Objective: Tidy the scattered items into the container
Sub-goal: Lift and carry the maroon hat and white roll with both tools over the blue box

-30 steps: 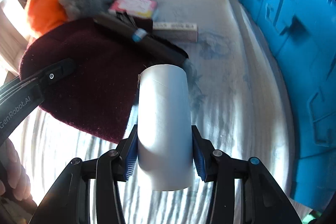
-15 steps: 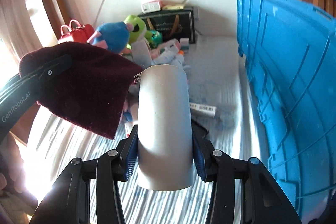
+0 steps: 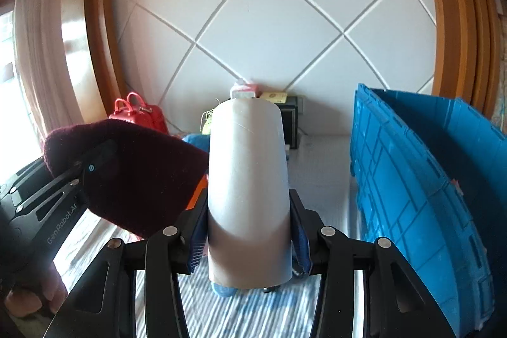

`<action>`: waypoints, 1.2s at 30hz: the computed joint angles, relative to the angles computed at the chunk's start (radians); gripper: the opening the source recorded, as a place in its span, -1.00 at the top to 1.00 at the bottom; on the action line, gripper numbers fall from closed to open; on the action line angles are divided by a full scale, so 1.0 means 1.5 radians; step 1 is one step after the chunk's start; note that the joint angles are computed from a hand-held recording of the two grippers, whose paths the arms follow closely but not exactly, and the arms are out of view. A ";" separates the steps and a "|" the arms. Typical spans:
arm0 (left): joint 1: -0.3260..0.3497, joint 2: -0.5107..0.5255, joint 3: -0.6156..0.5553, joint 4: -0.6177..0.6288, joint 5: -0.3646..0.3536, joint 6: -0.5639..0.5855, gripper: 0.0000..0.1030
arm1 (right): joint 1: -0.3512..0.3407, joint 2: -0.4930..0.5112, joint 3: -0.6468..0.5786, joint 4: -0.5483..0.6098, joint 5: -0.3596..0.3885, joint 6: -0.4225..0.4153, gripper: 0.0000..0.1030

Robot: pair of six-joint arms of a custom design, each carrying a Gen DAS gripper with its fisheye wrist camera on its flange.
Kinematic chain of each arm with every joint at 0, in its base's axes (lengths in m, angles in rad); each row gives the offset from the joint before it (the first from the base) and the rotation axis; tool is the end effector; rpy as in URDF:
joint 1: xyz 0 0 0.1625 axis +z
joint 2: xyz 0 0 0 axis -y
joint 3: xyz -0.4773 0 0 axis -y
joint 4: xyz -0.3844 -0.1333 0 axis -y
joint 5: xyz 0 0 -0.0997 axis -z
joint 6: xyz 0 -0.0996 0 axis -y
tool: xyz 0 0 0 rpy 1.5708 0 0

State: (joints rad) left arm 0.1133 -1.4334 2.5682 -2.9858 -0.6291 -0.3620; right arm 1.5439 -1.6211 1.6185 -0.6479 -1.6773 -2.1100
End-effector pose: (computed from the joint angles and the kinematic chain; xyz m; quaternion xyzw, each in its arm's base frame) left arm -0.3134 -0.2509 0.2581 0.4055 0.7863 -0.4310 0.1775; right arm 0.1135 -0.3451 0.5009 -0.7842 0.4313 0.2553 0.3657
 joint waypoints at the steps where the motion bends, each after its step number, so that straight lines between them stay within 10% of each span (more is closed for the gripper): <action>1: -0.002 -0.008 0.000 0.006 0.001 -0.001 0.76 | 0.002 0.005 -0.017 0.015 0.007 -0.001 0.13; 23: -0.034 -0.011 -0.010 -0.001 -0.039 -0.024 0.76 | 0.033 0.085 -0.116 0.085 0.038 -0.033 0.13; 36: -0.145 0.231 -0.141 -0.123 -0.041 -0.071 0.76 | 0.157 0.281 -0.183 -0.017 0.184 0.018 0.13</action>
